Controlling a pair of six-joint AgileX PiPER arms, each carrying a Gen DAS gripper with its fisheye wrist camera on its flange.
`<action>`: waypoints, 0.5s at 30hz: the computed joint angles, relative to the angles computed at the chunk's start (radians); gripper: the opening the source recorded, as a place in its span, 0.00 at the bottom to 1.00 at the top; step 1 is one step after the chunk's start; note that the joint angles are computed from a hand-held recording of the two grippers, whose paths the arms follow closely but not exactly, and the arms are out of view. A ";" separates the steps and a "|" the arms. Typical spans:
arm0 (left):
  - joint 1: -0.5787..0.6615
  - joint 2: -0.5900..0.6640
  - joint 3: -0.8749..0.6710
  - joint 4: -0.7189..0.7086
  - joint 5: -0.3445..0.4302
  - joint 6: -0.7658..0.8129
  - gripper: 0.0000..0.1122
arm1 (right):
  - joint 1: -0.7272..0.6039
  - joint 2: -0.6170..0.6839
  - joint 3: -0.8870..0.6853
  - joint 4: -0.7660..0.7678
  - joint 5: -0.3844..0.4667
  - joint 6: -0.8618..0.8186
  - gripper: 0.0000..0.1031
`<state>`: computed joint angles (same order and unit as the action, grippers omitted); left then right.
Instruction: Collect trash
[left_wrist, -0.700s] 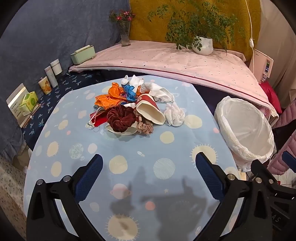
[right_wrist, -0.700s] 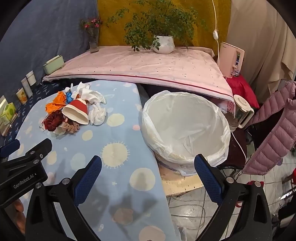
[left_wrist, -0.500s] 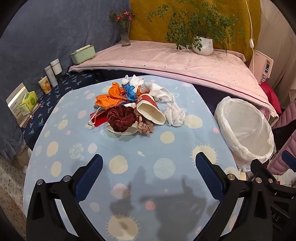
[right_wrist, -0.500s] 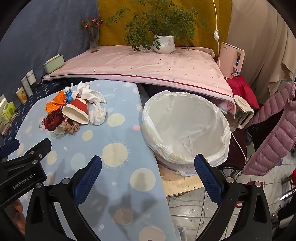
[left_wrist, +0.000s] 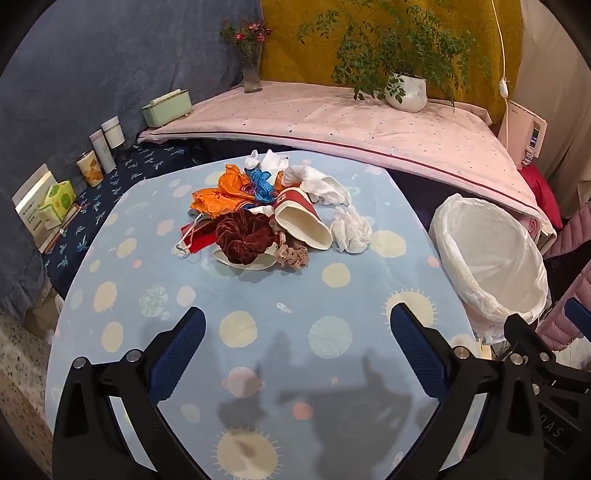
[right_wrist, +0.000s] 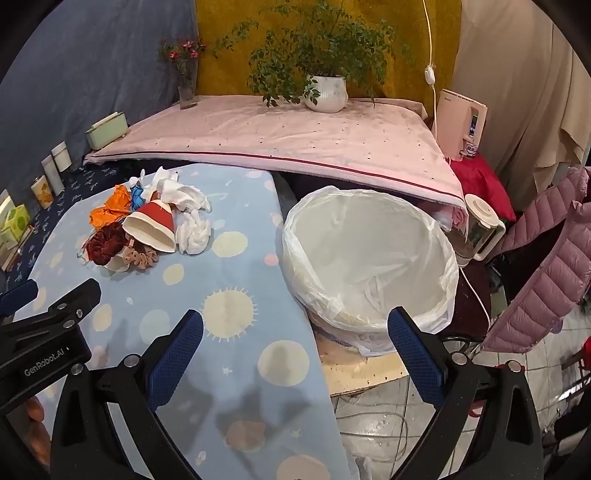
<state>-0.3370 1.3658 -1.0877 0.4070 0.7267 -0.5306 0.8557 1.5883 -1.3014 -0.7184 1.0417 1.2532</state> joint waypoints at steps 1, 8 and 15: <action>0.001 0.000 0.000 -0.002 -0.001 0.003 0.85 | 0.002 0.000 0.000 -0.004 0.001 0.002 0.93; -0.011 0.012 -0.017 0.012 0.007 -0.014 0.85 | -0.003 -0.006 0.007 -0.008 0.000 0.007 0.93; -0.009 0.033 -0.045 -0.003 0.013 -0.002 0.85 | -0.004 -0.005 0.001 -0.003 0.007 0.001 0.93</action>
<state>-0.3465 1.3989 -1.1330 0.4037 0.7394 -0.5321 0.8519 1.5832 -1.3007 -0.7216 1.0486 1.2541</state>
